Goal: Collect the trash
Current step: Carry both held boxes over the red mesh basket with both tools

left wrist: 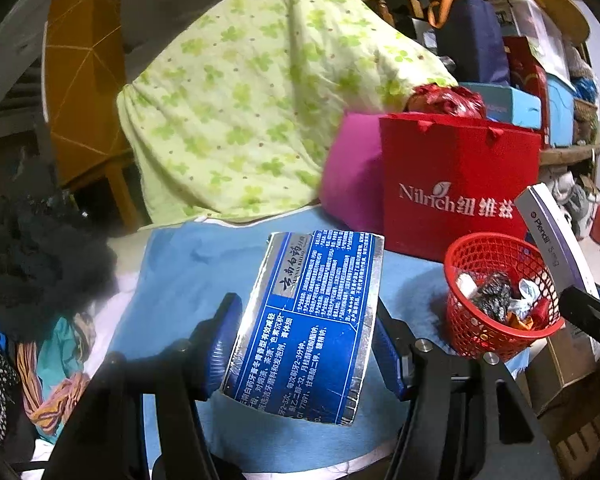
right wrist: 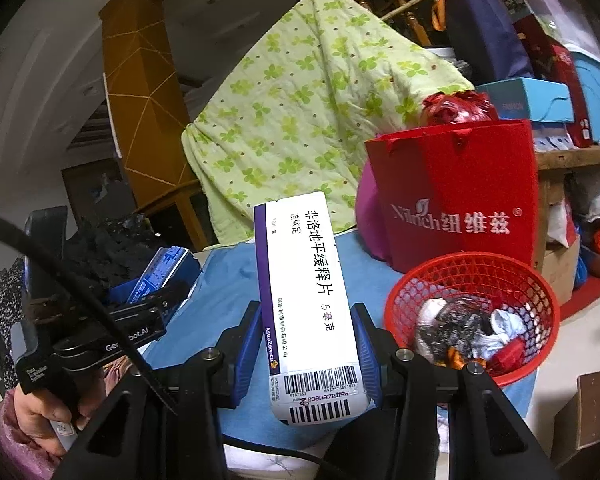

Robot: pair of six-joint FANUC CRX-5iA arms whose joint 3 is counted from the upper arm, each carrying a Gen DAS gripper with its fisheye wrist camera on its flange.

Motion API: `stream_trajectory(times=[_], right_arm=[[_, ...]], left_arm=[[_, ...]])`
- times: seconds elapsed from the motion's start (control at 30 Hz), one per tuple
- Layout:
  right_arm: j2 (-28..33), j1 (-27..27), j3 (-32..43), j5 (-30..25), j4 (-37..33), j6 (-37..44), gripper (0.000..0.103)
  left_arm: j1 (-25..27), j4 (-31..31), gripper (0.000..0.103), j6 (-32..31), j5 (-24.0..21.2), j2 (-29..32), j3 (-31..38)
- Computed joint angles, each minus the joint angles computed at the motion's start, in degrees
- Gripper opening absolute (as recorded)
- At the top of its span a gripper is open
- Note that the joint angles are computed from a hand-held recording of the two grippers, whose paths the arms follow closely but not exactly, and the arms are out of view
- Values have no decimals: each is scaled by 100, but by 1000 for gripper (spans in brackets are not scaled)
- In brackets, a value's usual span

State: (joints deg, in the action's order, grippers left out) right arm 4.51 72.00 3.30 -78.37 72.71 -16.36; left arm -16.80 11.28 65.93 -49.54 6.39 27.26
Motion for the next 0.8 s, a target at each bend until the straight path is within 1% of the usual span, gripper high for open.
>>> stream_trajectory(times=[0.17,0.3,0.53,0.7,0.8], right_arm=[[-325,69,-469,-196,74,-439,47],[-637,152,-894,-434,102,-862,47],[-1158,415,-1551,-1087,41,-1592,47],[-1449,625,-1885,-1558,-62,-1982,47],[-1622,684,-2060,-1696,-138,-2178,48]], left_arm=[[-353,-319,64,24,-176,165,266],[-618,-372,64,-52,-487,404,592],[-1124,-563,64,-146,-961,801,1118],[-1441,-501,64,-325,-1239,1159,1574],[-1576,-372,64,-492,-1478,1476,1974]])
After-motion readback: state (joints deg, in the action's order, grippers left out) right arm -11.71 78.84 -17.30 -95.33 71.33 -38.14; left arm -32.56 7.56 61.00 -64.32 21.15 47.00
